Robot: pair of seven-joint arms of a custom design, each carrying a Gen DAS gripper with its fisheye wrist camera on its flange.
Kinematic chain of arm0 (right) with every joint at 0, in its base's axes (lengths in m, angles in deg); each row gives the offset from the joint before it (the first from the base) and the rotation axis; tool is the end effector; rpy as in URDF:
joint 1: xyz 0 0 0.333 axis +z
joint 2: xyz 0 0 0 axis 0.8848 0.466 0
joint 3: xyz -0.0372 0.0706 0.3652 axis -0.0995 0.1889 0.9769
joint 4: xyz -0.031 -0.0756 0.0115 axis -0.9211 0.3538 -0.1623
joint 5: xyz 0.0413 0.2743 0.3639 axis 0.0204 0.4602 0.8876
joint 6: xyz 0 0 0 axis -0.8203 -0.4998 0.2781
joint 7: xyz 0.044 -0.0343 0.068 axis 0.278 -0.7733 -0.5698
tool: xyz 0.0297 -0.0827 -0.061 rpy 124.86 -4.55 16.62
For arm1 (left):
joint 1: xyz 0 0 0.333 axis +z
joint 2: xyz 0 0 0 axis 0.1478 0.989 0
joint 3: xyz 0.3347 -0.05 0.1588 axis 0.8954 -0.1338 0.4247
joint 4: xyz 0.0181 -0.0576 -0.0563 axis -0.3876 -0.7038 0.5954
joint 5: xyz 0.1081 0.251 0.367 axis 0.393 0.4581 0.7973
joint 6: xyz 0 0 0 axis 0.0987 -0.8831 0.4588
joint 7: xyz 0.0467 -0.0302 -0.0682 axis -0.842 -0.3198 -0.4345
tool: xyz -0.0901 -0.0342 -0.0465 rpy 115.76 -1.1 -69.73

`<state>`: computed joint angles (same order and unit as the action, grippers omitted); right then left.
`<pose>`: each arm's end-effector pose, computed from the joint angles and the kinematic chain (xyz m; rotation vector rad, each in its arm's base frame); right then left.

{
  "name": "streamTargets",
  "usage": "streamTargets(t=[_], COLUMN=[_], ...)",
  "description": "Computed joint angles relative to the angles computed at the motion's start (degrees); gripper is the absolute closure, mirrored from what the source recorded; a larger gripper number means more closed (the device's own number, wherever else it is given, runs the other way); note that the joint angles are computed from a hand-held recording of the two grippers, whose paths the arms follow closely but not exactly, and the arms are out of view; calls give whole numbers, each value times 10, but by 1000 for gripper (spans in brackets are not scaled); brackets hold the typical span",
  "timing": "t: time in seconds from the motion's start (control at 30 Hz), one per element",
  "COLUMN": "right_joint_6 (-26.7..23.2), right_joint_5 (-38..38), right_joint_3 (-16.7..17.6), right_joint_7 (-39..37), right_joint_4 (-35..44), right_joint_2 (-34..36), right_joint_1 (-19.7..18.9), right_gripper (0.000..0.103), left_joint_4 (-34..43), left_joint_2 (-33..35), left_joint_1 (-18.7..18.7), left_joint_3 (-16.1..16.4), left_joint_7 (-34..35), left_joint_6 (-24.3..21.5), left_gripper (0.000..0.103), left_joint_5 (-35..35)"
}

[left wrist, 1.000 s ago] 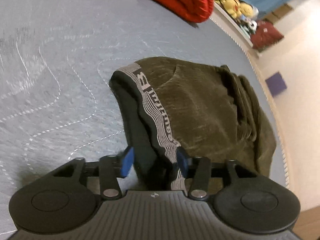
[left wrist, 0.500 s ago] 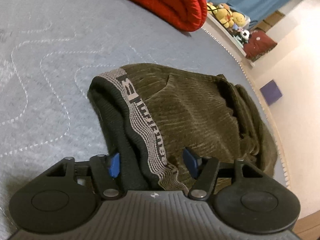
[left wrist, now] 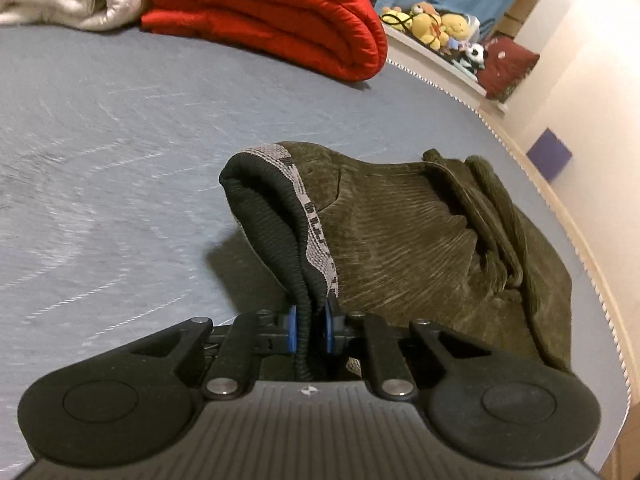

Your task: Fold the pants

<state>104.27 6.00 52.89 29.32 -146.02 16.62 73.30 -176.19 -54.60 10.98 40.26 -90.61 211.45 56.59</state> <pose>0.5740 0.1602 0.3594 -2.3670 -0.0646 -0.2300 0.6051 -0.0647 0.3463 -2.2886 1.1841 -0.8820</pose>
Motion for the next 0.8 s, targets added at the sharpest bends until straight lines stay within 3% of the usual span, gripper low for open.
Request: streamTargets(t=[0.13, 0.27, 0.43, 0.5, 0.57, 0.6, 0.67, 0.7, 0.73, 0.77, 0.8], right_joint_6=[-55, -103, -124, -111, -60, -24, 2, 4, 2, -3, -4], right_joint_5=[-25, -20, 4, 15, 18, 19, 21, 21, 17, 19, 36], right_joint_3=[1, 6, 20, 29, 40, 46, 46, 42, 37, 31, 25], right_joint_7=[3, 19, 47, 71, 99, 114, 135, 142, 150, 156, 154], right_joint_4=[-15, -33, -44, -44, -50, -55, -57, -55, -50, -45, -43], right_joint_2=[-24, -50, -63, -59, -56, -54, -52, -52, -52, -52, -56], right_joint_1=[5, 23, 63, 79, 97, 107, 114, 114, 111, 106, 100], right_gripper=[92, 92, 92, 92, 92, 92, 90, 88, 77, 59, 53], left_joint_4=[-67, -130, -194, -205, -211, -209, -200, -195, -191, -185, -179], left_joint_2=[-59, -133, -199, -205, -208, -210, -219, -222, -224, -225, -225], left_joint_1=[9, 26, 56, 70, 80, 81, 83, 83, 83, 83, 82], left_joint_3=[-4, -9, -20, -22, -29, -36, -53, -58, -62, -67, -72], left_joint_7=[139, 188, 303, 323, 341, 355, 356, 356, 351, 343, 335], left_joint_6=[-23, -56, -100, -101, -108, -132, -180, -190, -194, -198, -199], left_gripper=[90, 90, 90, 88, 85, 84, 79, 70, 66, 62, 62], left_joint_5=[-108, -120, -231, -260, -291, -308, -306, -303, -297, -286, -272])
